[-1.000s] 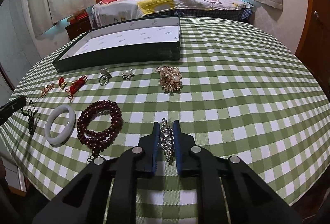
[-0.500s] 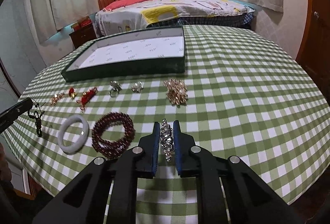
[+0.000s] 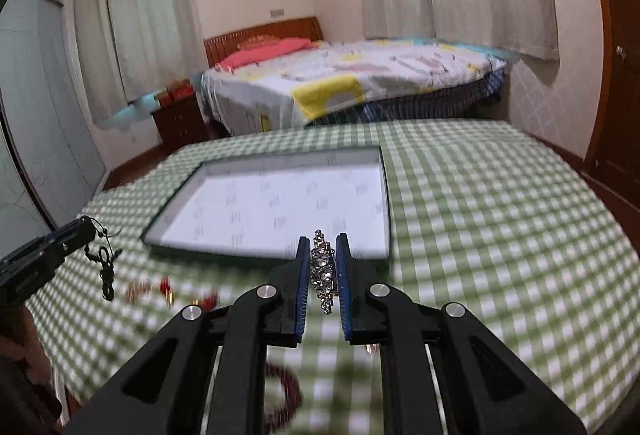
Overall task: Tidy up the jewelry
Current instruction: 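Carry the brooch with the right tool into the green box while the left tool drops the black cord there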
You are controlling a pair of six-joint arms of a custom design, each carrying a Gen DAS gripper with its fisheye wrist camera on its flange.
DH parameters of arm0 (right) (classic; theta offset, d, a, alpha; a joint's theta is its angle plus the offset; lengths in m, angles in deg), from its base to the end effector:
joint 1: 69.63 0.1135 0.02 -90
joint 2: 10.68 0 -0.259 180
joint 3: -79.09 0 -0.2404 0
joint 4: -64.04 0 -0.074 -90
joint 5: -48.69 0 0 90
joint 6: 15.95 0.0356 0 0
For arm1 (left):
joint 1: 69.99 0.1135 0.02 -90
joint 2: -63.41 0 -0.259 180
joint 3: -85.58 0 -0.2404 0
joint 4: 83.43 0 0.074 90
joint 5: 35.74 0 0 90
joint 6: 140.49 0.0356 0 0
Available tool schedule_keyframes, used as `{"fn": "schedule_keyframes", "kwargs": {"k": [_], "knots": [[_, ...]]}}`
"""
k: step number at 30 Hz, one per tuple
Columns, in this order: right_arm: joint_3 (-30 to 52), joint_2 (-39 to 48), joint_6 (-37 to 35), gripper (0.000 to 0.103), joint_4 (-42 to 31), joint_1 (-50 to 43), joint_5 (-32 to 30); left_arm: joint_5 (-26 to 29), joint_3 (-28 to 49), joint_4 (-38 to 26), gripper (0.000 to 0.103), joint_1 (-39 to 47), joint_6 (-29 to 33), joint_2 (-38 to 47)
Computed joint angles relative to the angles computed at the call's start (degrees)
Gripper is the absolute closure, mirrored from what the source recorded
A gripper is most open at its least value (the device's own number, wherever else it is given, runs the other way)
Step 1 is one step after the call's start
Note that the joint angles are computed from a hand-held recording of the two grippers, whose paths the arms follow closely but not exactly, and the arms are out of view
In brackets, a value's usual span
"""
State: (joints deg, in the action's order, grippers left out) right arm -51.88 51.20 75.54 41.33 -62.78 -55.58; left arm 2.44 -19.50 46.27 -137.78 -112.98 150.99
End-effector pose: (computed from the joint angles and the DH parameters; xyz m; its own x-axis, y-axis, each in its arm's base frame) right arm 0.2180 0.0350 0.2254 -0.5854 -0.0449 -0.8095 -0.2996 0.9398 0.1645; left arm 0.1345 -0.2554 0.2341 -0.5433 -0.1198 -0.8310 -0.0967 0.9921 -0.0798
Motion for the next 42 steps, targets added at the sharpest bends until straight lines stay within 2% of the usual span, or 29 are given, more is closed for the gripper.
{"fn": "schedule_keyframes", "kwargs": {"k": [2,3,7,10,14,20,23,30,31,32,34,35,38,42], "knots": [[2.7,4.2,0.8,0.089,3.1,0.8,0.4,0.8,-0.3,4.5,0.076,2.9,5.3,-0.1],[4.3,6.7,1.2,0.089,4.9,1.3,0.7,2.1,-0.4,8.6,0.076,5.7,9.7,0.2],[12.6,19.1,2.4,0.089,10.1,2.2,0.7,8.6,0.3,18.2,0.076,14.4,19.4,2.9],[20.5,29.6,2.2,0.089,12.1,3.1,1.9,13.6,3.1,22.3,0.076,20.5,24.2,7.3],[28.0,39.0,2.0,0.089,11.5,3.7,3.7,18.7,8.7,24.9,0.076,26.8,28.8,14.9],[40.1,50.8,2.8,0.089,4.2,3.2,4.2,26.1,16.2,24.0,0.076,32.8,30.3,24.9],[44.2,53.5,2.6,0.089,0.8,3.5,4.6,29.6,19.3,21.5,0.075,35.1,30.2,27.9],[51.8,58.5,1.3,0.089,-7.4,4.0,5.7,33.7,24.3,17.0,0.075,37.4,29.5,31.9],[52.5,58.9,1.2,0.088,-8.3,4.0,5.4,34.0,25.0,16.5,0.072,37.5,29.5,32.3],[53.1,59.3,1.2,0.086,-9.2,4.0,5.5,34.0,25.7,16.0,0.063,37.5,29.6,32.8],[54.1,59.9,1.3,0.069,-10.3,4.0,5.3,33.8,26.8,14.8,0.053,37.5,29.4,33.4],[53.8,59.7,1.5,0.057,-10.0,4.0,5.4,33.8,26.7,14.9,0.052,37.4,29.3,33.3],[49.8,56.8,1.5,0.055,-5.7,4.0,6.0,32.9,25.8,15.5,0.049,37.2,28.6,32.6],[43.7,51.1,2.3,0.055,-1.7,3.2,4.7,30.2,18.8,20.7,0.045,35.5,27.2,26.4]]}}
